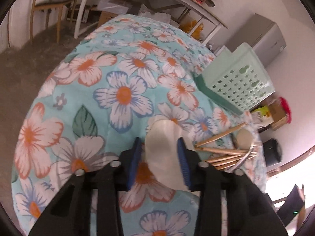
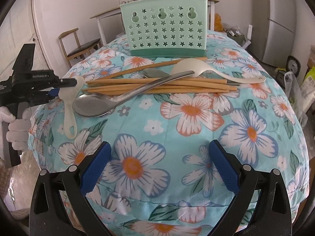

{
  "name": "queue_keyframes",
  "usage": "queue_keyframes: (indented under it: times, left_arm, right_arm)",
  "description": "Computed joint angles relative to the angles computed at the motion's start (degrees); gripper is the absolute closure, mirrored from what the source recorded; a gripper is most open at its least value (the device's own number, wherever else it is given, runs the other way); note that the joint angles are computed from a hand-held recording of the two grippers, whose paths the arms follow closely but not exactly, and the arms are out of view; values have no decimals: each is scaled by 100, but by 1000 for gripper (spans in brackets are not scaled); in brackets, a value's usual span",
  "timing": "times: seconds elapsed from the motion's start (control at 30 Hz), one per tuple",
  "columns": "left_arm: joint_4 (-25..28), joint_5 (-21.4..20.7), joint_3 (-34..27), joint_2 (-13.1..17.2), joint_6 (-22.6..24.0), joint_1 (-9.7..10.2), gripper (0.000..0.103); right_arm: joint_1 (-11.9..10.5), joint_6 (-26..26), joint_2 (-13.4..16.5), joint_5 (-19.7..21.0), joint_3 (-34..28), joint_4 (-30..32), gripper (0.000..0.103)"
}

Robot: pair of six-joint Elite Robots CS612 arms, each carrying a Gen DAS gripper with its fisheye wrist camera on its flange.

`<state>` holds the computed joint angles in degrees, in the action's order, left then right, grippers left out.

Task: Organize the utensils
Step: 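Grasp the white plastic ladle by its handle with the left tool and lift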

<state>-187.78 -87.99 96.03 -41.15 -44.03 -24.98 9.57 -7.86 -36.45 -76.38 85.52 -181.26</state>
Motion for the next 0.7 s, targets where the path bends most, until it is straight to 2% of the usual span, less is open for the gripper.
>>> queue_keyframes:
  times: [0.07,0.2,0.27,0.4,0.43,0.53,0.6,0.7]
  left_arm:
    - [75,154,35,-24,17,-21,84]
    - [-137,-29,117,-27,-177,44,93]
    - [-213,-32,175,-52,-223,49,94]
    - [-397,-12,406,-160,-358,51,95]
    - [-416,7,456,-186,-389,48,95]
    - [-475,155,651,-287,-512,33,95]
    - [-548,244,788,-342,-632,31,95]
    - [-604,358,935,-392,-780,24,95]
  right_arm:
    - [-2,19,16,21,3,-67,8]
    - [-16,31,14,62,17,-102,8]
    - [-26,26,-5,83,29,-96,11]
    - [-22,-87,-61,129,77,-178,28]
    - [-10,-205,-72,190,84,-217,34]
    - [67,-673,-74,347,82,-385,43]
    - [146,-1099,-49,405,91,-624,46]
    - [308,-1888,41,280,32,-827,56]
